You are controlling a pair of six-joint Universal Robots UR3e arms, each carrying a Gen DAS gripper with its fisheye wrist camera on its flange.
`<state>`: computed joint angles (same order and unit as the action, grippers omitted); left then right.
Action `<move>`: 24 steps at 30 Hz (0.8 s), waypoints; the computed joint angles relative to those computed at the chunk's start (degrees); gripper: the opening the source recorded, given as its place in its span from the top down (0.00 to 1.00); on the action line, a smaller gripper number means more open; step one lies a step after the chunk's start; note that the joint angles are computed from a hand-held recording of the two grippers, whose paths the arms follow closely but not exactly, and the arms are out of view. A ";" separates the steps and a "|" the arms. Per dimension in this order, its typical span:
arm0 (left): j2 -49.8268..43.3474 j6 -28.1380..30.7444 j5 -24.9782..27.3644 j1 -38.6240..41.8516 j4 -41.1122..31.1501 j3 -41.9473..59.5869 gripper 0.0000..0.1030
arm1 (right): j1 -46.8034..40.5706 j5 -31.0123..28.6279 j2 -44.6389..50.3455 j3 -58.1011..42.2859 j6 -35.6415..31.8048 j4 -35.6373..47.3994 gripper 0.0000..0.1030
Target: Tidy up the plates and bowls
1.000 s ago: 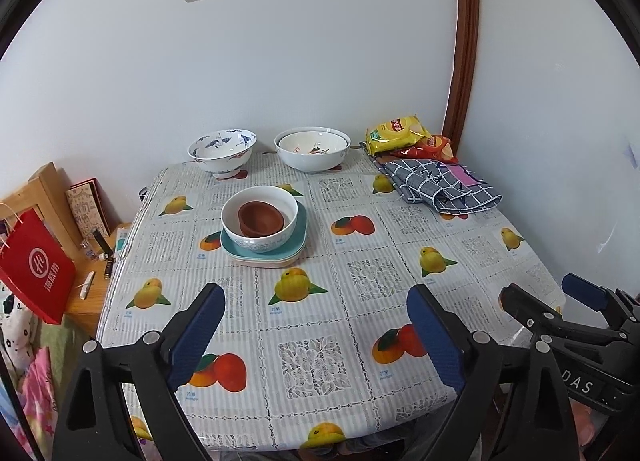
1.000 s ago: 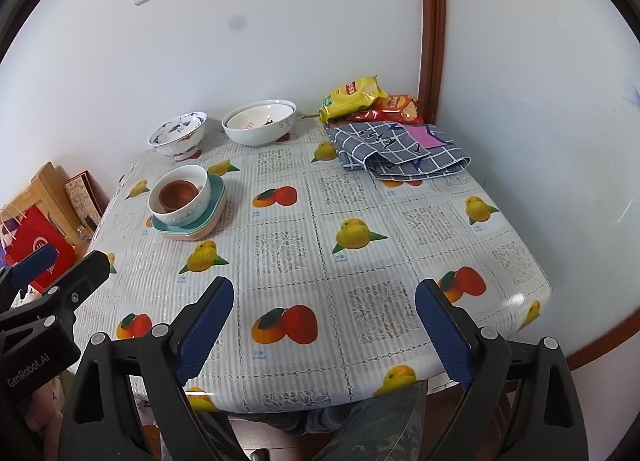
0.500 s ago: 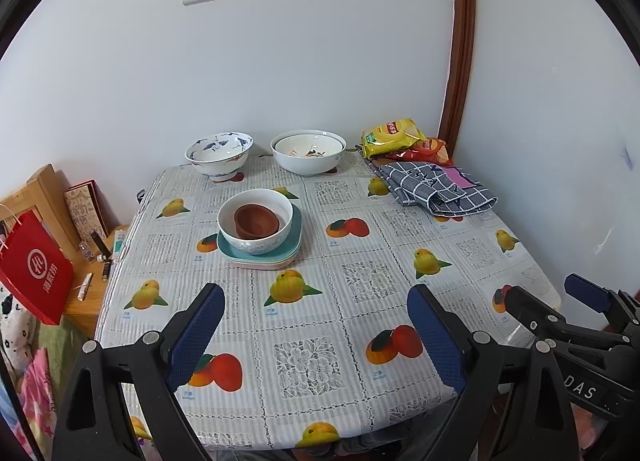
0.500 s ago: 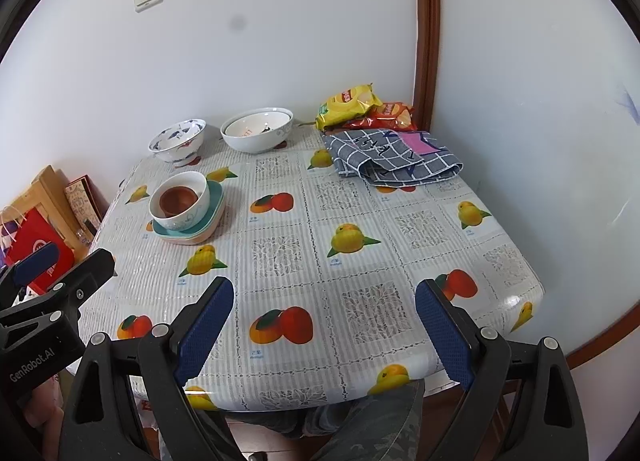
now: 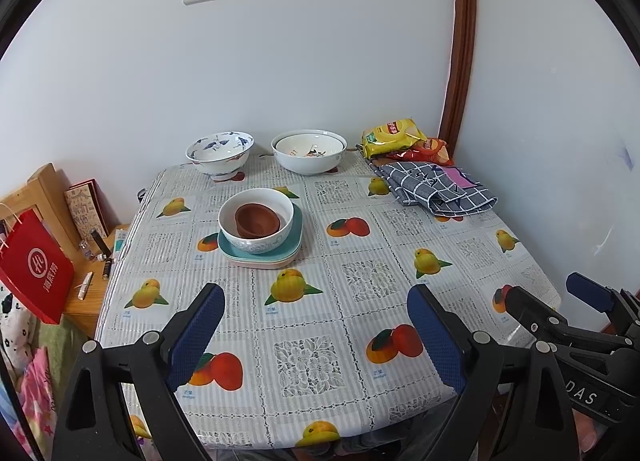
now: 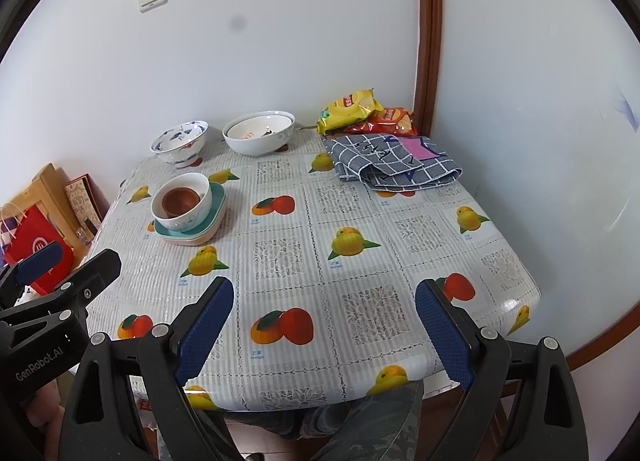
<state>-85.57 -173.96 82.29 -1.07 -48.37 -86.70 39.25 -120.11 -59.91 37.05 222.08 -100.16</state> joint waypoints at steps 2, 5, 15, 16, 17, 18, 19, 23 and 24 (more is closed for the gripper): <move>0.00 0.11 -0.07 0.02 -0.06 0.02 0.10 | 0.01 0.05 0.05 -0.09 0.06 -0.06 0.11; -0.04 0.05 0.02 -0.11 -0.09 0.05 0.10 | 0.04 0.04 0.02 -0.06 0.08 -0.08 0.11; 0.05 0.07 -0.14 -0.03 0.05 -0.19 0.10 | -0.01 0.11 -0.17 0.44 -0.08 -0.74 0.11; 0.03 0.03 -0.15 -0.04 0.10 -0.18 0.10 | -0.04 0.19 -0.25 0.61 -0.17 -0.95 0.11; 0.03 0.03 -0.15 -0.04 0.10 -0.18 0.10 | -0.04 0.19 -0.25 0.61 -0.17 -0.95 0.11; 0.01 0.05 -0.09 -0.07 0.08 -0.18 0.10 | -0.09 0.24 -0.21 0.56 -0.21 -0.93 0.11; 0.01 0.05 -0.09 -0.07 0.08 -0.18 0.10 | -0.07 0.20 -0.23 0.58 -0.21 -0.92 0.11; 0.04 0.03 -0.12 -0.09 -0.04 -0.18 0.10 | -0.05 0.26 -0.28 0.81 -0.24 -1.22 0.11; 0.17 0.04 -0.10 -0.06 0.06 -0.39 0.10 | -0.06 0.24 -0.25 0.78 -0.20 -1.14 0.11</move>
<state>-85.40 -173.92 82.18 -1.13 -48.32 -87.09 39.19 -119.88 -60.16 37.83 221.88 -101.30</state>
